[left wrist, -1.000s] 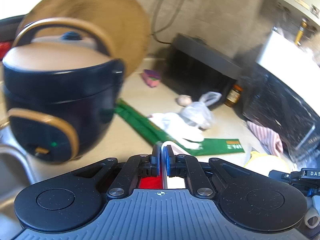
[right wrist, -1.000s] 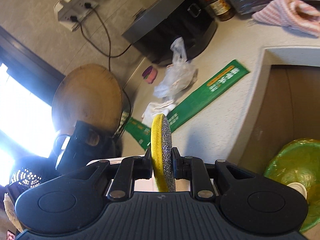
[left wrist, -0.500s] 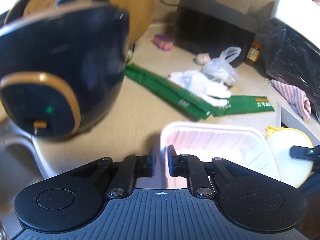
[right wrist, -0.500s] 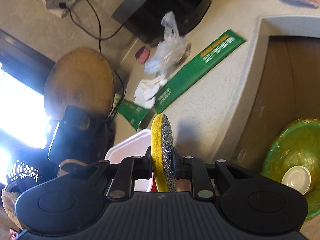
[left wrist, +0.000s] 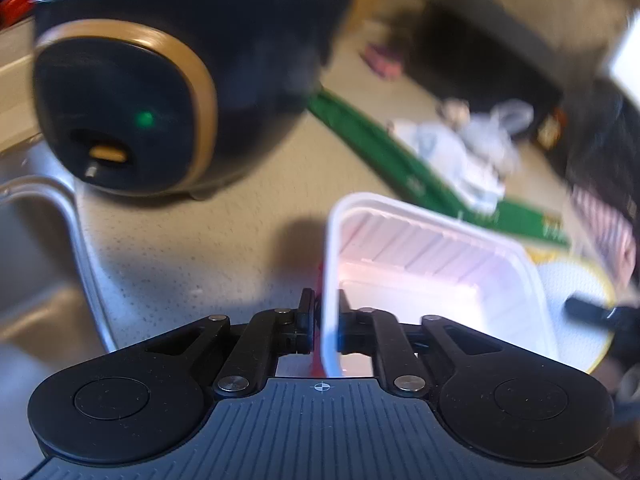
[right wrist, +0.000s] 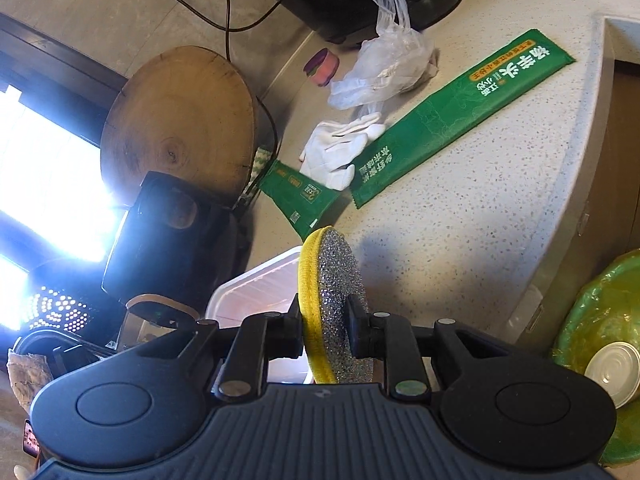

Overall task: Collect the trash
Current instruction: 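Carry the sponge and the tray toward the green bin with both tools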

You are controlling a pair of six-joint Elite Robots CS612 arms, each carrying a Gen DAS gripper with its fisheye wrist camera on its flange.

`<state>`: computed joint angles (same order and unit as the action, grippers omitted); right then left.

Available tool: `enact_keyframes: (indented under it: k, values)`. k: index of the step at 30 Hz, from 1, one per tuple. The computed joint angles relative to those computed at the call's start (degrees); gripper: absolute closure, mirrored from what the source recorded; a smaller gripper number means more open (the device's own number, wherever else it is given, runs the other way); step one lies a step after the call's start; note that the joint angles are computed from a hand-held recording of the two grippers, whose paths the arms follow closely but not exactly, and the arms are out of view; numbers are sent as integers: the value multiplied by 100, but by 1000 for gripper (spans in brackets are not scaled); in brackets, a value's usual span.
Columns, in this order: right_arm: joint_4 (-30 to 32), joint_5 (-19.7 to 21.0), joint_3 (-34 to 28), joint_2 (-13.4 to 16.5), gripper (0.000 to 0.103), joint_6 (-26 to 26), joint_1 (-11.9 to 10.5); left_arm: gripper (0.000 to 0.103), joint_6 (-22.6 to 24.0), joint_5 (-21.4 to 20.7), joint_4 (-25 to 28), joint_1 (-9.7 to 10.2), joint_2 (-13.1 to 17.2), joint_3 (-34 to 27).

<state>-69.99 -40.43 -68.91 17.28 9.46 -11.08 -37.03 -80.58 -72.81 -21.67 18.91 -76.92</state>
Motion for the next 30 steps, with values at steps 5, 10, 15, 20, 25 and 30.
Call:
enact_keyframes:
  k: [5, 10, 15, 20, 25, 30]
  values:
    - [-293, 0, 49, -31, 84, 140, -19, 91, 331, 346, -586, -69, 0, -121]
    - [-698, -95, -66, -18, 84, 341, -79, 92, 730, 334, -1052, -121, -84, -59]
    - [-997, -410, -400, 109, 84, 726, -203, 92, 1168, -167, -1465, -174, -189, 160]
    - [-1072, -934, -1021, 392, 84, 1316, -409, 92, 1851, -800, -1676, -289, -342, 575]
    - [-653, -1605, -1755, 745, 84, 1860, -653, 92, 2525, -1488, -1544, -408, -433, 962]
    - [67, -2166, -2342, 1130, 84, 2324, -891, 91, 3156, -1863, -1317, -562, -512, 1373]
